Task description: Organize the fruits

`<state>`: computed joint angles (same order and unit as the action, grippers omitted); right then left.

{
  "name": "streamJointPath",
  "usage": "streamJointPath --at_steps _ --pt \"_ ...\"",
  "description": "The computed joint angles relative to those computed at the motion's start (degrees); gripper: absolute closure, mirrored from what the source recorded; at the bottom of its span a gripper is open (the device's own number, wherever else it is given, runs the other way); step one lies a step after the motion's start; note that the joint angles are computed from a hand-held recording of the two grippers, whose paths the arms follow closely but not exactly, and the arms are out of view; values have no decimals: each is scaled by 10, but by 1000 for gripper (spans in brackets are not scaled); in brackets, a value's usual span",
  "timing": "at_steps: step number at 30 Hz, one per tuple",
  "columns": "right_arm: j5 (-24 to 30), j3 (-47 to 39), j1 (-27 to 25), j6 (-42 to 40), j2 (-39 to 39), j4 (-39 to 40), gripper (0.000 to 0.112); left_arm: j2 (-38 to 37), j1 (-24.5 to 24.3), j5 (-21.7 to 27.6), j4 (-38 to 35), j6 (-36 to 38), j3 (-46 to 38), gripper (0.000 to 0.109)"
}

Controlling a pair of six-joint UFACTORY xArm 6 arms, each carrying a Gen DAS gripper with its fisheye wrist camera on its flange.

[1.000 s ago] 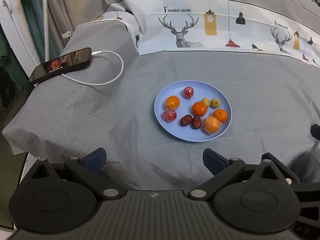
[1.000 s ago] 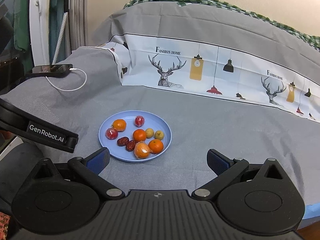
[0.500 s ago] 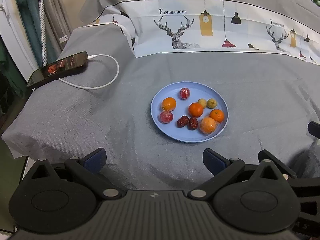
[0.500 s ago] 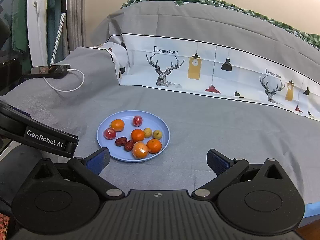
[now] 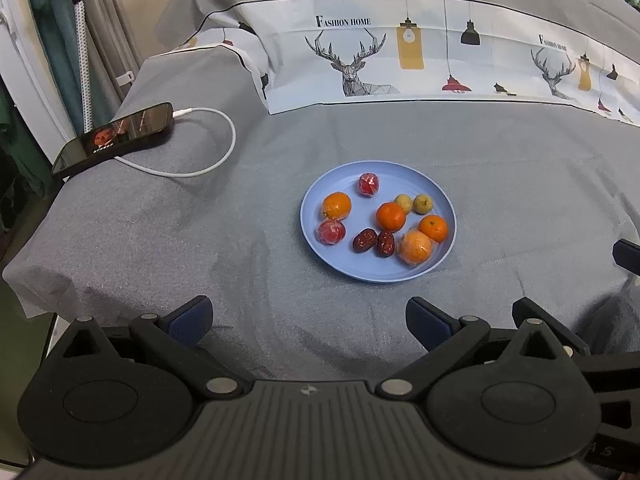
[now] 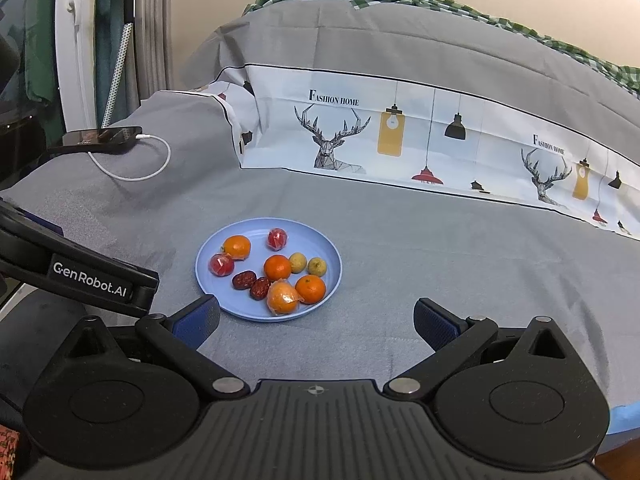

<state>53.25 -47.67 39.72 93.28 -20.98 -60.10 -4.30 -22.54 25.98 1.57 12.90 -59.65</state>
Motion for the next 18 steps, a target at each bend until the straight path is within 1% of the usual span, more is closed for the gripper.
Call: streamJointPath --at_steps 8,13,14,16,18 --pt "-7 0 -3 -1 4 1 10 4 -1 3 -7 8 -2 6" --pt "-12 -1 -6 -1 6 2 10 11 3 22 -53 37 -14 6" --pt "-15 0 -8 -2 5 2 10 10 3 20 -53 36 -12 6" --pt "-20 2 -9 -2 4 1 10 5 1 -1 -29 20 0 6" --pt "-23 2 -10 -1 5 -1 10 6 0 -5 -12 8 1 6"
